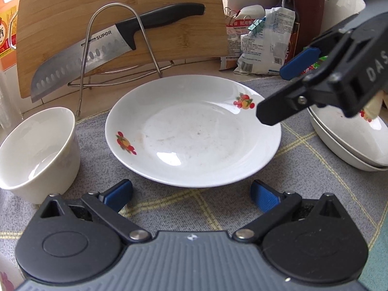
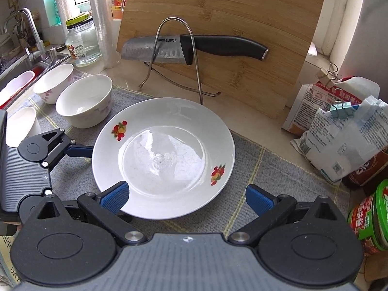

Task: Organize plates and bowls
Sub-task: 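Grip the plate rim with the right tool while the left tool grips the opposite rim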

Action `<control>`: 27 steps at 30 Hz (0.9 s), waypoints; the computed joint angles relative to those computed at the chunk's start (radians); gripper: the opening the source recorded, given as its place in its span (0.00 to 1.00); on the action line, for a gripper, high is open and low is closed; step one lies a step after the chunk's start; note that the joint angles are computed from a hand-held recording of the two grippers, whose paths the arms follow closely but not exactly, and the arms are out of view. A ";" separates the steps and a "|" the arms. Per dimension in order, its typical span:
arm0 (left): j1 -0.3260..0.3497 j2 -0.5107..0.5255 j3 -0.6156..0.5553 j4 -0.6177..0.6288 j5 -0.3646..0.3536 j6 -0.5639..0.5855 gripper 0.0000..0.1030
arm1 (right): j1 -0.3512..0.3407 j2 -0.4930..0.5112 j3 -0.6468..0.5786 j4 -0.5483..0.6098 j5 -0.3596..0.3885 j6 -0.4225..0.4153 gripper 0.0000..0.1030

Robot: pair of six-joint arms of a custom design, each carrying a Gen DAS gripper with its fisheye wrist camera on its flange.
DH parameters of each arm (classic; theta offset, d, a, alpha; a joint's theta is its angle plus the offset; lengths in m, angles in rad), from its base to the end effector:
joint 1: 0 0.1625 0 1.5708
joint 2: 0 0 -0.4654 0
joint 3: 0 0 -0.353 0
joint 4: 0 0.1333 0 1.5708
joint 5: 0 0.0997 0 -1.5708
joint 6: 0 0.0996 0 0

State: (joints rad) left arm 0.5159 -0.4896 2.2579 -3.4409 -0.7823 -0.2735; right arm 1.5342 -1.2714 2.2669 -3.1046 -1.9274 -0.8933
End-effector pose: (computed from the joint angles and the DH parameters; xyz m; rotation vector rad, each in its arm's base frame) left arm -0.2889 -0.3983 -0.0245 0.8962 2.3141 -0.7358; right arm 0.0815 -0.4661 0.2820 0.9463 -2.3783 0.4238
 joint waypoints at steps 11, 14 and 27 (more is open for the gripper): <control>-0.002 0.021 0.009 -0.058 0.019 0.004 1.00 | -0.016 0.119 -0.213 0.229 -0.005 0.016 1.00; -0.004 0.013 0.006 -0.032 0.017 -0.005 1.00 | -0.022 0.140 -0.246 0.276 0.008 0.019 1.00; 0.007 0.011 0.007 -0.059 -0.003 0.043 1.00 | -0.026 0.202 -0.328 0.400 0.061 -0.008 1.00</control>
